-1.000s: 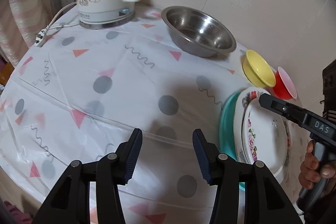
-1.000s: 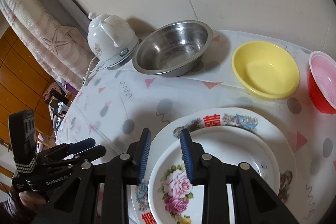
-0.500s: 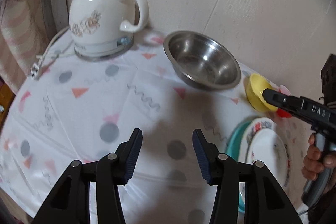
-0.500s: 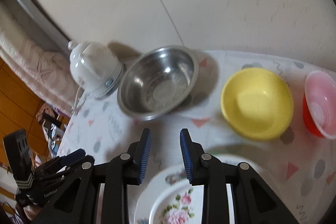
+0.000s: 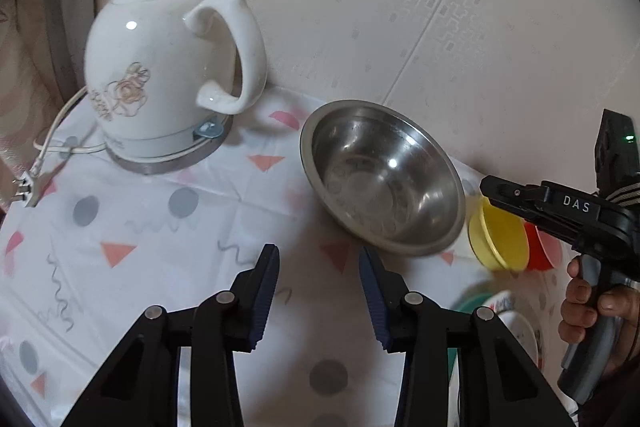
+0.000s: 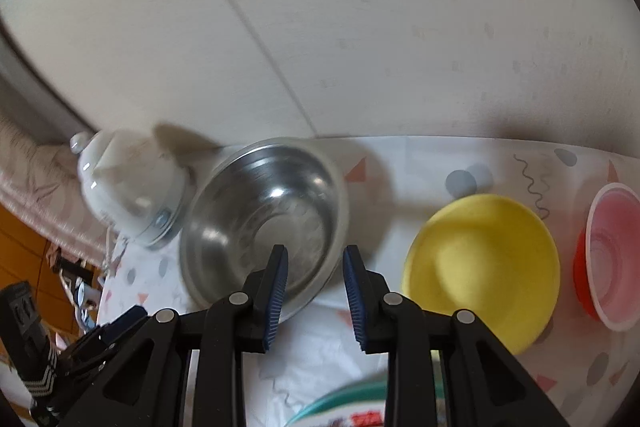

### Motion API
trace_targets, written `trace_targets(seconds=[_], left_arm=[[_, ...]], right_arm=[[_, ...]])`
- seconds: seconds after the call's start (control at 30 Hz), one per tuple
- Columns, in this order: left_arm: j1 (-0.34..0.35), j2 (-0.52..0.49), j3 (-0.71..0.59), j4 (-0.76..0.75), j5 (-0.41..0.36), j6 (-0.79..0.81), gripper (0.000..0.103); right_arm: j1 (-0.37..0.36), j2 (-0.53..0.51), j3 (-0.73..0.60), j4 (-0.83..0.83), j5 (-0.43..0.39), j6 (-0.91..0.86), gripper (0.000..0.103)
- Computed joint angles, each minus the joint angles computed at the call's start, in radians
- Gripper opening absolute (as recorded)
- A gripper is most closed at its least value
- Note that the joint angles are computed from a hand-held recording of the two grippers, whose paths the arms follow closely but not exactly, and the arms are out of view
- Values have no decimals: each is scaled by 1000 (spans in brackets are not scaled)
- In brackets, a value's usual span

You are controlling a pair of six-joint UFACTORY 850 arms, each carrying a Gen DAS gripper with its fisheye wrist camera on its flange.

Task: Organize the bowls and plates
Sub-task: 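Move both grippers to the rim of the steel bowl, then close both grippers on the steel bowl rim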

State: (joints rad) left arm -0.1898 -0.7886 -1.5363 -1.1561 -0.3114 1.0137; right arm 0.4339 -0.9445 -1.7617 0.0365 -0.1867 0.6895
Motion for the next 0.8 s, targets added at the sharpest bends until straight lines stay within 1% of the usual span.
trace_targets(seconds=[0.1,0.17,0.27,0.43,0.47,0.53,0.6,0.63,0.67,0.7,0.8], left_arm=[[-2,-27,-33,5,-13,-16,40],[-2,-46,-56,-3,-26,-19,40],[-1,-72,-91,3,-44,-42,40],[-7,-119,-158,87,-52,-122,40],[-7,-129,-170,98,-61,-131,40],[-10,-134,-174,98,-53,-122,40],[-9,-142,-185,78,-68,-104,34],[-10,-145,-189,77,-66,-101,34],[-12,-148,-193,77,-60,-99,30],[-14,-153,-202,79,-57,-95,27],[-19,-169,-228,131,-50,-151,26]], right_arm=[[-15,-28,-38,5,-12,18,29],[-22,-47,-67,34,-24,-14,29],[-31,-90,-135,19,-67,-11,29],[-40,-145,-214,36,-109,-20,29],[-41,-155,-229,37,-119,-23,29],[-41,-175,-260,47,-139,-41,29],[-40,-198,-296,58,-162,-59,29],[-40,-207,-310,69,-168,-73,29],[-39,-216,-322,81,-172,-91,29],[-37,-229,-342,70,-183,-86,25],[-32,-270,-406,51,-232,-86,17]])
